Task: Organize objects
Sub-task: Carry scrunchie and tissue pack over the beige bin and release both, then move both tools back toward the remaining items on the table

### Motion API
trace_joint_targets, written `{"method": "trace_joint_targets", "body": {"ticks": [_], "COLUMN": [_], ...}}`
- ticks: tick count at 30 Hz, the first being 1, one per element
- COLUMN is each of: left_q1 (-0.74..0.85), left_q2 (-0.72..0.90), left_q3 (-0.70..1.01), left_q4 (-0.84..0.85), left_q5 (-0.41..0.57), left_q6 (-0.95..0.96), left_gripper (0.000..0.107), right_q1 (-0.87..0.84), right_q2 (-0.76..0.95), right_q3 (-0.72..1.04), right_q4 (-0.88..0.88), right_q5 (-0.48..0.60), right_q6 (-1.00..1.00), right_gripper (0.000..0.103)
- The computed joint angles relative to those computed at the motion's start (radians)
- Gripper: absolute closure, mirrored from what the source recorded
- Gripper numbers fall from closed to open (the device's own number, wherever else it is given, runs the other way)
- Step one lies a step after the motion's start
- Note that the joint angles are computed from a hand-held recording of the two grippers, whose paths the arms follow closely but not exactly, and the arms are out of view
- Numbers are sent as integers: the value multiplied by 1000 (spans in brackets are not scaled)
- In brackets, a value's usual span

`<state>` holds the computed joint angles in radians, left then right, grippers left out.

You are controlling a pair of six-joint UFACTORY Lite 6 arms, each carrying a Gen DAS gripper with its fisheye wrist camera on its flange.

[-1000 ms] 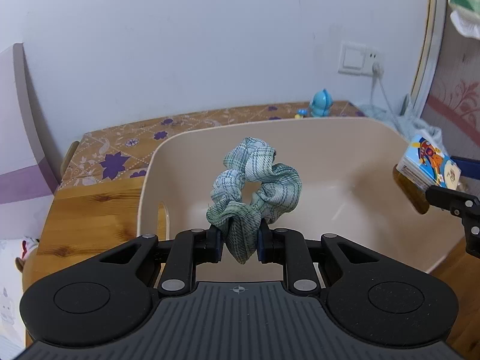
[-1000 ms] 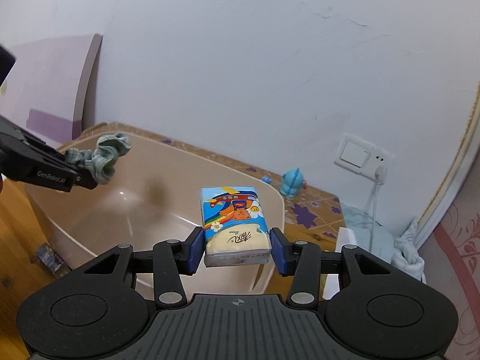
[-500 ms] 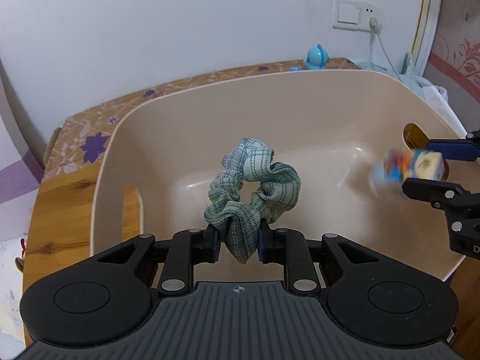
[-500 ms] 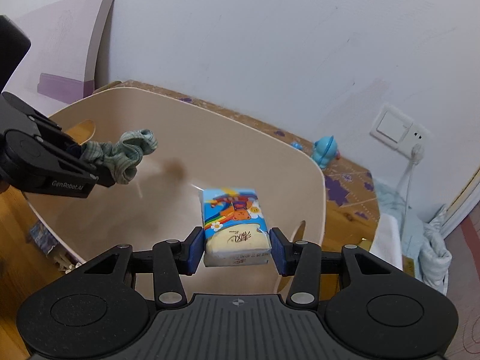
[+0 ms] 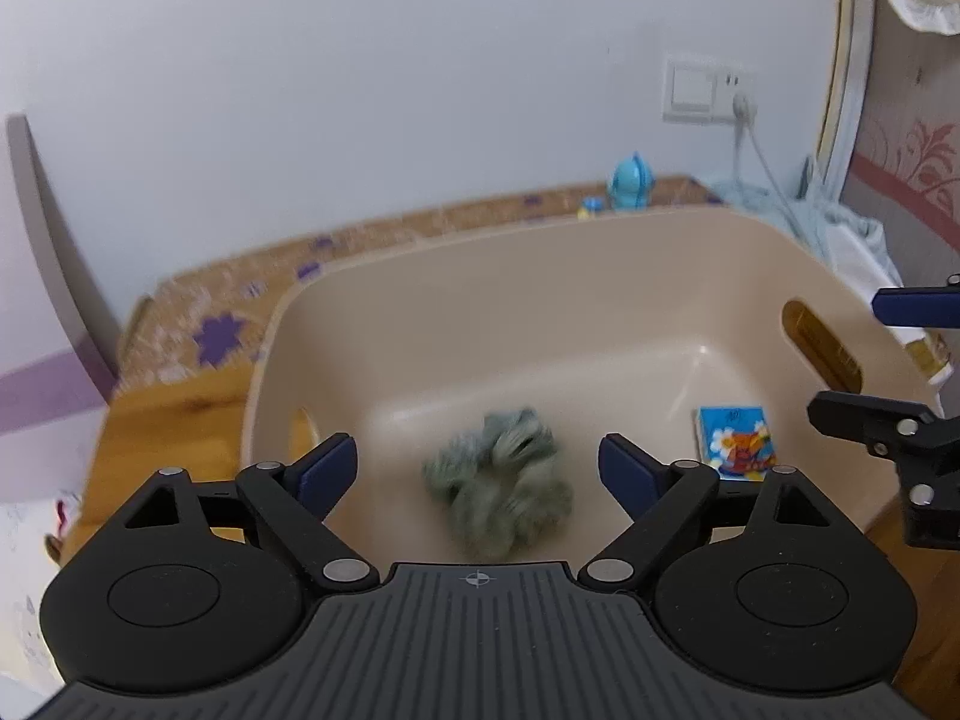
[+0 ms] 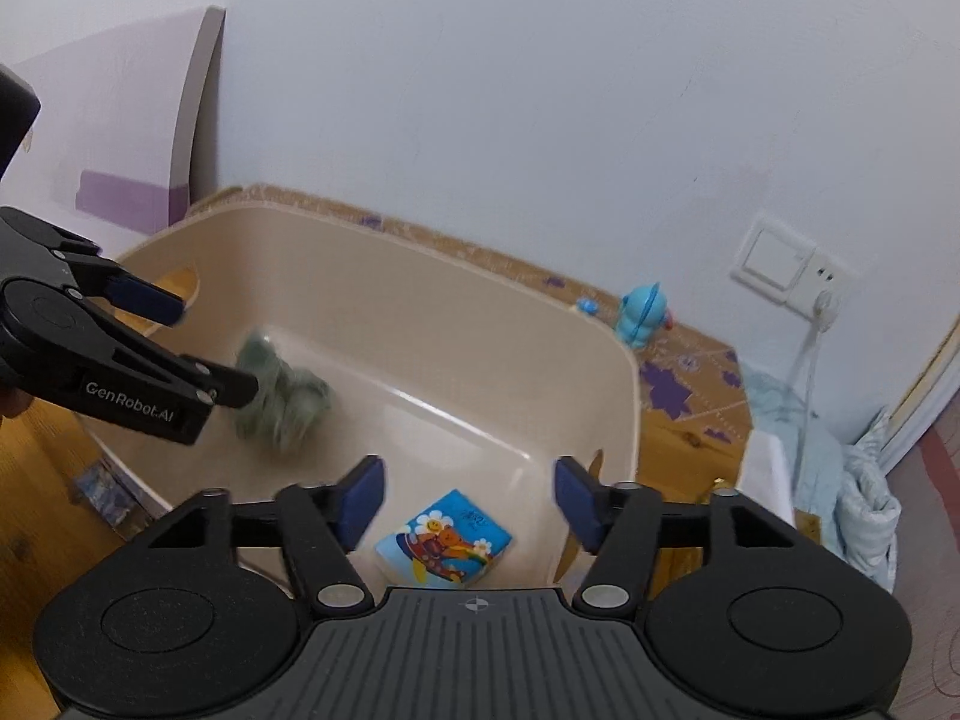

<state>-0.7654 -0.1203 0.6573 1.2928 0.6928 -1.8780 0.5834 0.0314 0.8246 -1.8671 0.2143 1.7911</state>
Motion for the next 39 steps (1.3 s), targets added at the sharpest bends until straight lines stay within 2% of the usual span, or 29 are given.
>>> {"method": "trace_joint_targets", "body": {"ticks": [3,5,8,15,21,25,27,30,35,39], "left_q1": [-46,-77,-142,-335,-480,-589,-631,-672,-732,-764], "left_q2": [-68,-117,-177,-277,-358,-335,-303,-262,-172,-107], "left_q3": [-19,-36,-59,-113,-191,-227,-238,-260,-255,-234], "left_q4": [-33,-58,-91,-161,-213,-233,-245,-249,-241,-231], "left_q5": [42,60,113,295,381,421,421,378,307,267], "left_q6": [31,50,52,3,-83,-168,-213,-298,-421,-491], "left_gripper": [15,14,13,12,12,12,12,12,12,12], "right_q1": [17,29,55,127,214,260,269,295,385,402], "right_q2": [-93,-148,-221,-357,-465,-521,-542,-589,-634,-693], "right_q3": [-55,-83,-122,-220,-316,-368,-389,-433,-501,-562], "right_q4": [9,52,112,250,359,428,461,521,565,613], "right_q5": [17,28,57,128,226,274,284,300,387,399], "right_q6": [5,-29,-77,-174,-236,-284,-308,-337,-320,-334], "right_gripper": [23,12,1,0,0,0,0,0,0,0]}}
